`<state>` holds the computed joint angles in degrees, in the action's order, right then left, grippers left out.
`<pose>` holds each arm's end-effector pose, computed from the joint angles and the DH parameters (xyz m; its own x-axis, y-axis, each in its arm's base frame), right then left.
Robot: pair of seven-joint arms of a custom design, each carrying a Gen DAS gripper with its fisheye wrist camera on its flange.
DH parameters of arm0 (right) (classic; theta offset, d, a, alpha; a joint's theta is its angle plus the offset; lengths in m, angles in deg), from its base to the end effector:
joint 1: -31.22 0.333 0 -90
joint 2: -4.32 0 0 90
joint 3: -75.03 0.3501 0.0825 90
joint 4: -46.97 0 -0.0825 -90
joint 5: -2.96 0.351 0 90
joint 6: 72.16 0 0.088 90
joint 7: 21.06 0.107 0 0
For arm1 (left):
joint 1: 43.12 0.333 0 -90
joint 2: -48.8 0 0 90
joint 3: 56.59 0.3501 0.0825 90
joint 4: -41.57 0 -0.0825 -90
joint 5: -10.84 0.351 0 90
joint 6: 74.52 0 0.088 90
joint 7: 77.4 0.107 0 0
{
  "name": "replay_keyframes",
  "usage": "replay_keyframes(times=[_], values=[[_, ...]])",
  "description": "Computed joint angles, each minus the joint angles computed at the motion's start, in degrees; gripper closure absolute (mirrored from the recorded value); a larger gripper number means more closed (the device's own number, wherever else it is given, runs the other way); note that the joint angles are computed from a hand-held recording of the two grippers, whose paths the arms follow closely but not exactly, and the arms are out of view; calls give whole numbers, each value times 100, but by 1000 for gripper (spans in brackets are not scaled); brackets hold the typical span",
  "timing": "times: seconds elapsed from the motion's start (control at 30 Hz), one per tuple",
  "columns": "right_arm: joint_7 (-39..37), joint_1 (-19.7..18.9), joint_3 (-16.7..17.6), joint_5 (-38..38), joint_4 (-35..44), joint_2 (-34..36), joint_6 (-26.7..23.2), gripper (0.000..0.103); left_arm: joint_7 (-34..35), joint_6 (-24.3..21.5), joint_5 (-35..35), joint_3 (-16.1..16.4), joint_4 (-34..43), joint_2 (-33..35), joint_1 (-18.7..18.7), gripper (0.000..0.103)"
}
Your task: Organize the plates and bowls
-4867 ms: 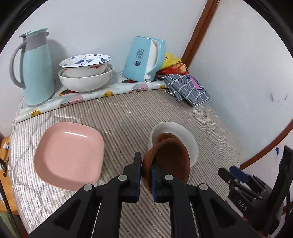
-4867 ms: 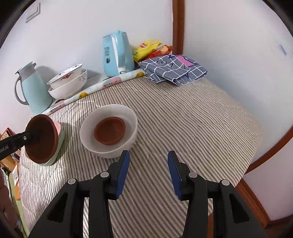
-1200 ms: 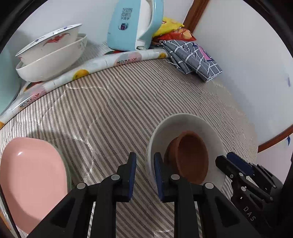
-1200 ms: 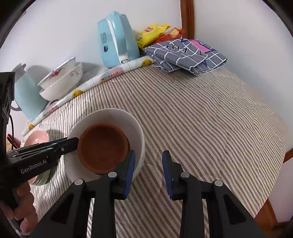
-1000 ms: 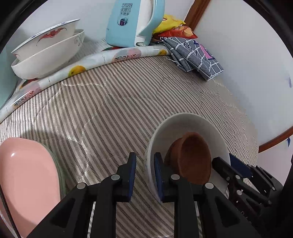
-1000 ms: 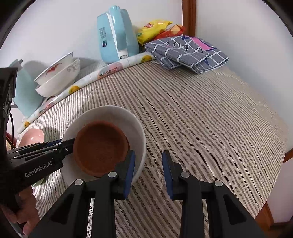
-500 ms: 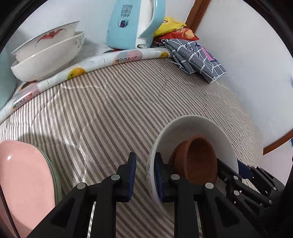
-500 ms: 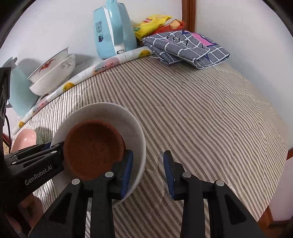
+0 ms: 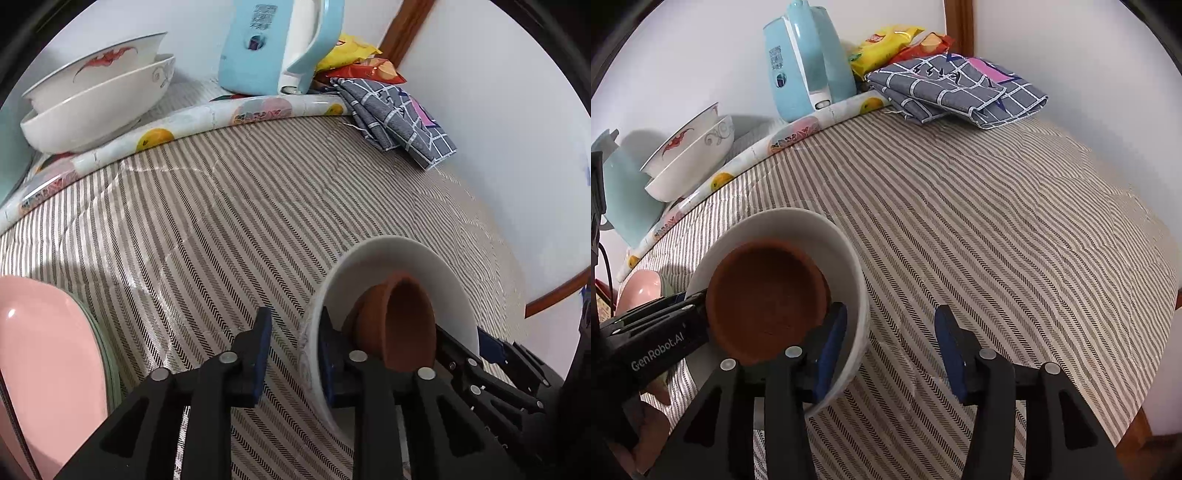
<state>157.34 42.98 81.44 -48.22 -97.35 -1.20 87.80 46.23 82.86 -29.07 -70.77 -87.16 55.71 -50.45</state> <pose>0.4158 0.1747 0.3997 -0.3862 -0.9161 -0.1073 -0.7619 0.3824 -0.5227 0.5156 -0.1722 0.4052 -0.3950 -0.8750 0.2798 -0.8655 0.2523 -0.4327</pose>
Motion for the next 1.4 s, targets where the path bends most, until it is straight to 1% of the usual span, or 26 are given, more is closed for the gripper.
replay_keyframes(times=[0.07, 0.2, 0.23, 0.27, 0.3, 0.33, 0.37, 0.4, 0.47, 0.67, 0.9, 1.17, 1.4], values=[[-92, 19, -6, 132, -3, -7, -31, 54, 120, -14, -125, -18, -7, -1, 28, 77], [-120, 61, 45, 146, 53, -4, -217, 56, -28, 88, 95, 8, -82, -56, -42, 78], [-129, 76, 51, 125, 61, 2, -199, 62, -17, 118, 97, 1, -105, -76, -49, 79], [-138, 90, 55, 106, 75, 10, -182, 69, 38, 133, 103, -11, -125, -97, -58, 85], [-164, 111, 62, 109, 101, 30, -177, 73, 85, 168, 141, -24, -152, -124, -82, 88], [-178, 127, 62, 103, 116, 40, -167, 83, 79, 189, 157, -23, -168, -138, -99, 90], [-171, 148, 67, 103, 151, 70, -134, 90, 136, 174, 65, -36, -182, -157, -97, 93], [-87, 171, 91, 91, 191, 80, -251, 90, 129, 172, 39, -28, -178, -156, -104, 93], [-83, 209, 85, 73, 205, 73, -310, 90, 227, 97, -12, -16, -145, -150, -94, 93], [-28, 242, 79, 171, 71, -52, -291, 91, 86, 34, 195, 36, -242, -268, -162, 93], [117, 253, 225, 242, -68, -258, -394, 91, 147, -25, 158, 114, -479, -546, -238, 93], [253, 356, 443, 293, -90, -429, -534, 91, 277, -3, 48, 322, -872, -989, -326, 93], [289, 523, 622, 387, -36, -589, -780, 92, 444, -38, -61, 561, -1129, -1371, -402, 93]])
